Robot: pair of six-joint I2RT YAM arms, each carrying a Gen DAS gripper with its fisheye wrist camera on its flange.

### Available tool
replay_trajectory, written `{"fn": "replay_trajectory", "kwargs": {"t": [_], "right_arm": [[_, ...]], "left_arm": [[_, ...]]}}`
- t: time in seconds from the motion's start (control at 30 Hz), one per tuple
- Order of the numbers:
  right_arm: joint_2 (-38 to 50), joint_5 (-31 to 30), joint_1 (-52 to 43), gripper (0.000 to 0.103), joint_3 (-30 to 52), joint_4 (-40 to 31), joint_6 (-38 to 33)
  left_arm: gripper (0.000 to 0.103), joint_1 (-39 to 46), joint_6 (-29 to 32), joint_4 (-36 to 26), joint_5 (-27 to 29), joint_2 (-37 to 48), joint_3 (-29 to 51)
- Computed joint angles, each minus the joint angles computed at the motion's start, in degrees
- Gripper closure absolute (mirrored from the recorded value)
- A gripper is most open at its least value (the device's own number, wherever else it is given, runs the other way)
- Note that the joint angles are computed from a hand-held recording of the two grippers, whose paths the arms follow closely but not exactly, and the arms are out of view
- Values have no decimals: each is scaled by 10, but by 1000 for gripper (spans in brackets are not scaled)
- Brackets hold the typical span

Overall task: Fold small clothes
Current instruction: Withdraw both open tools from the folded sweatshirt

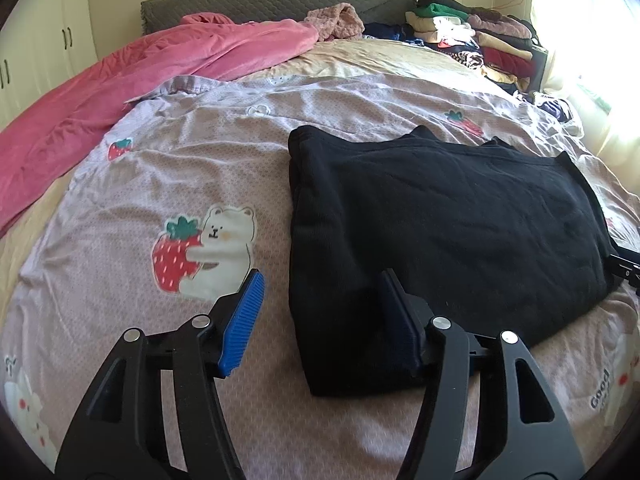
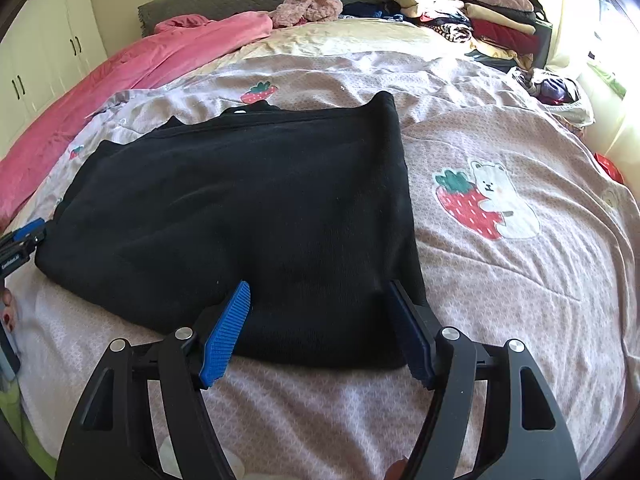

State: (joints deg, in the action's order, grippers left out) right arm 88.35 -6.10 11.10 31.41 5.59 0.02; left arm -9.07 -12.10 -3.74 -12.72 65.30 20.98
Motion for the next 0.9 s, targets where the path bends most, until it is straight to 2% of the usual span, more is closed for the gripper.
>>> {"fn": "replay_trajectory", "kwargs": {"t": [0.1, 0.2, 0.27, 0.43, 0.5, 0.67, 0.77, 0.9], "right_arm": [[-38, -11, -2, 34, -12, -17, 7], [-81, -18, 4, 27, -26, -26, 11], [-104, -16, 15, 25, -31, -35, 13], [-142, 6, 76, 18, -28, -51, 22], [-143, 21, 109, 13, -20, -53, 31], [-123, 46, 196, 8, 5, -39, 53], [-99, 68, 246, 8, 22, -27, 61], [-58, 90, 299, 7, 54, -21, 66]], "left_arm": [[50, -8, -11, -28, -2, -31, -2], [48, -21, -19, -58, -11, -65, -4], [40, -24, -24, -82, -15, -89, -4], [31, -2, -22, -148, -7, -160, -1], [27, 17, -18, -173, 3, -185, 2], [21, 81, 12, -236, 24, -258, 6], [17, 155, 43, -262, 76, -282, 13], [15, 228, 81, -277, 117, -299, 17]]}}
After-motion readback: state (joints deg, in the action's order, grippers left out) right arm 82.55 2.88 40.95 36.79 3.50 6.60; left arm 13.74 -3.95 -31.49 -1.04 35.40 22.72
